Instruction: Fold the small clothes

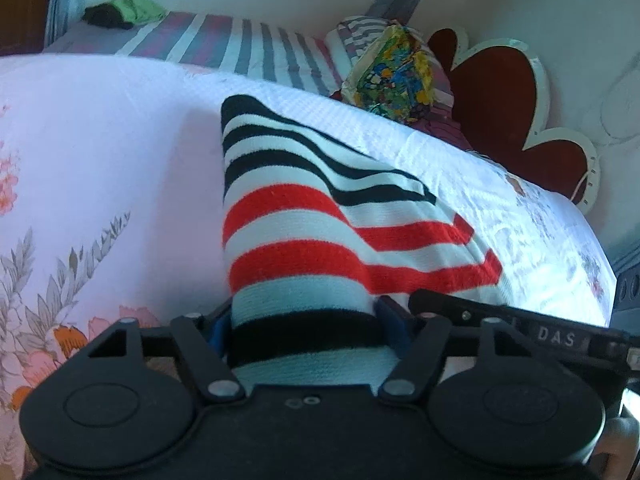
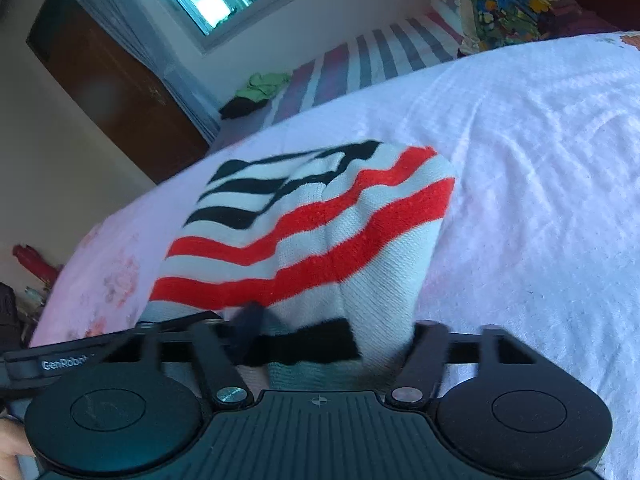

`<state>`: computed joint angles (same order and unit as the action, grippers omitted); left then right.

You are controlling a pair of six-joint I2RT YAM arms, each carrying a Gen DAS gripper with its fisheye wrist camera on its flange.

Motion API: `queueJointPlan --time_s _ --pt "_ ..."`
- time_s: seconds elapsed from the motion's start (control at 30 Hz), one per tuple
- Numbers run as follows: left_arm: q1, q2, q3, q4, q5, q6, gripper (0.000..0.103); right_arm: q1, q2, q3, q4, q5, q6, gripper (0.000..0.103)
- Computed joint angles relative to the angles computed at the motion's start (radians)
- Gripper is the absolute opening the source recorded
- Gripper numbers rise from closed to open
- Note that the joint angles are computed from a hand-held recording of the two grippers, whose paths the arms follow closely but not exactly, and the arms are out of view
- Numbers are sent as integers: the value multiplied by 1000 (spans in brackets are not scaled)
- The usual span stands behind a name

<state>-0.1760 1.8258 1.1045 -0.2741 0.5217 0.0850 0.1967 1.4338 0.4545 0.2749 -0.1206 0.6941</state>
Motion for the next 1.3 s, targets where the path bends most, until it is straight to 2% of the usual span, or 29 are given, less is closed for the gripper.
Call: queueJointPlan --time_s 0.13,0.17,0.2,0.27,0.4,0.5,0.6,0.7,0.83,0.93,1.07,1.17,1.3 --pt "13 2 -24 46 18 -1 65 7 -1 -33 50 17 32 55" --pt "8 -3 -27 52 10 -10 63 13 -15 -30 31 30 48 52" --pt "4 -17 -35 58 2 -23 60 28 -39 -26 4 51 58 45" --pt "6 -49 -57 70 3 -21 52 66 -104 -23 -42 99 53 42" --pt "52 -86 -51 17 53 19 49 121 -205 -21 -109 132 87 40" --pt "116 -125 -47 -27 93 48 48 229 -235 20 -152 215 119 40" --pt "216 -147 -7 -102 138 123 48 331 -180 93 -141 283 166 40" --pt "307 -145 43 -158 159 198 48 427 -60 210 -121 341 213 40" --pt "462 -53 195 -282 218 328 48 545 148 419 -119 415 257 40" --pt "564 73 368 -395 264 437 48 618 327 620 -152 471 294 40" --pt "650 277 647 -547 289 526 48 665 574 935 -241 507 323 40" --pt "695 454 911 -680 292 584 48 689 757 1191 -327 520 336 40" --pt "725 657 1238 -838 293 605 48 699 975 1505 -434 509 359 40"
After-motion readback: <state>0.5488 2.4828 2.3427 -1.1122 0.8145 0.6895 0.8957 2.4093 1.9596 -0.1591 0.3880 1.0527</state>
